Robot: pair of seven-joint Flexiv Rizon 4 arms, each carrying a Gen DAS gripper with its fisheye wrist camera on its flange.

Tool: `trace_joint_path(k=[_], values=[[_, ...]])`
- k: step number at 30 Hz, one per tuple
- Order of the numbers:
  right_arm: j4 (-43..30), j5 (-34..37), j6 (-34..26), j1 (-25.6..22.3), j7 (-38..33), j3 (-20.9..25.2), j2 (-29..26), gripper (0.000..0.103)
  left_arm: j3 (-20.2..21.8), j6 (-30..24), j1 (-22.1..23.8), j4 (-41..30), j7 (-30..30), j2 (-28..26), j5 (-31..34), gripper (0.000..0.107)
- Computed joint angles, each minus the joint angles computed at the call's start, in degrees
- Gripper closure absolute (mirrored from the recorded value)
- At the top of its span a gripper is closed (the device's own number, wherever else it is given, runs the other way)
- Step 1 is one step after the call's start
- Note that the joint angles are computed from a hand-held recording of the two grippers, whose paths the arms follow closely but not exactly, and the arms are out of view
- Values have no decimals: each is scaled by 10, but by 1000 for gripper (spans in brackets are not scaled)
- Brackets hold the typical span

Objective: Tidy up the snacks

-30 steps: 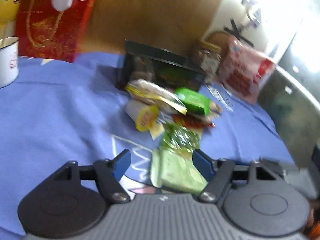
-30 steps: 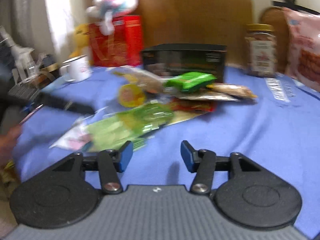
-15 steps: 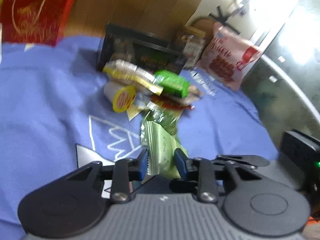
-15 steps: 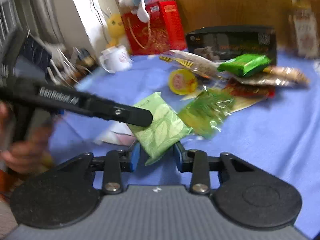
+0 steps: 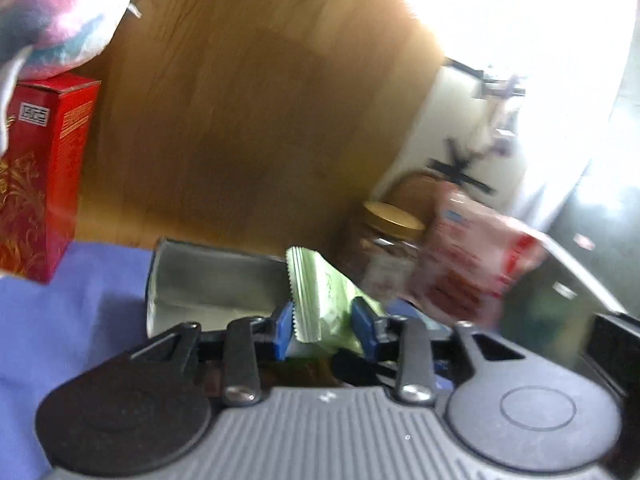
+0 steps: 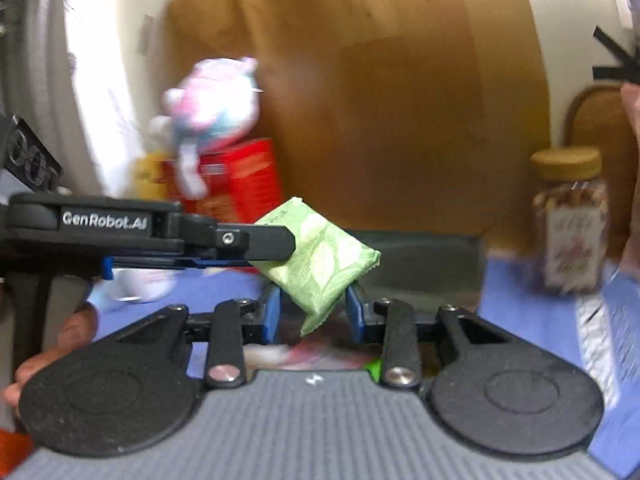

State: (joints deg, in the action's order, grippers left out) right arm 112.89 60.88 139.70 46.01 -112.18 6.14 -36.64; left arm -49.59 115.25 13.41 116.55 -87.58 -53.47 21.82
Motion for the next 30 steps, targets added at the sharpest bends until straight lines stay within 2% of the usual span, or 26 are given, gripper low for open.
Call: trace_joint_path(k=[2, 3, 5, 6, 7, 9, 10, 11, 14, 16, 17, 18, 19, 22, 25, 27, 30], values=[[-19, 42, -5, 3, -42, -25, -8, 62, 63, -1, -63, -14, 15, 32, -68, 69], [-10, 36, 11, -9, -25, -15, -11, 62, 81, 4, -75, -14, 11, 39, -74, 69], [43, -6, 68, -42, 73, 21, -20, 62, 86, 34, -55, -6, -24, 26, -5, 67], [64, -12, 83, -57, 112, 29, -20, 62, 95, 64, -55, 11, -12, 26, -4, 63], [81, -10, 91, -72, 154, 37, -24, 61, 124, 108, -69, 29, -5, 33, -13, 61], [112, -32, 87, -109, 253, 54, -32, 60, 182, 152, -101, 41, -25, 48, -19, 53], [123, -47, 76, -126, 296, 60, -36, 60, 195, 148, -106, 45, -31, 51, -20, 52], [131, -66, 62, -142, 336, 67, -43, 60, 197, 125, -100, 42, -38, 53, -15, 49], [151, -146, 38, -171, 426, 88, -65, 60, 207, 60, -102, 35, -48, 52, -18, 48], [151, -160, 71, -147, 438, 88, -84, 59, 186, 16, -82, 40, -43, 43, -12, 51], [151, -155, 74, -127, 438, 83, -83, 58, 157, 26, -55, 57, -24, 26, -16, 54], [155, -158, 86, -114, 449, 85, -87, 56, 146, 14, -38, 61, -42, 25, 15, 56], [162, -171, 97, -107, 466, 91, -90, 55, 148, 25, -37, 81, -34, 34, 10, 56], [188, -210, 160, -79, 519, 115, -112, 54, 211, 96, -81, 132, -30, 75, -4, 56], [189, -149, 157, 4, 484, 87, -101, 52, 219, 107, -64, 174, -36, 98, 21, 56], [177, -92, 144, 47, 455, 64, -89, 52, 215, 108, -45, 197, -45, 117, 34, 49], [166, -44, 172, 70, 439, 60, -87, 52, 228, 145, -36, 222, -77, 141, 26, 48]])
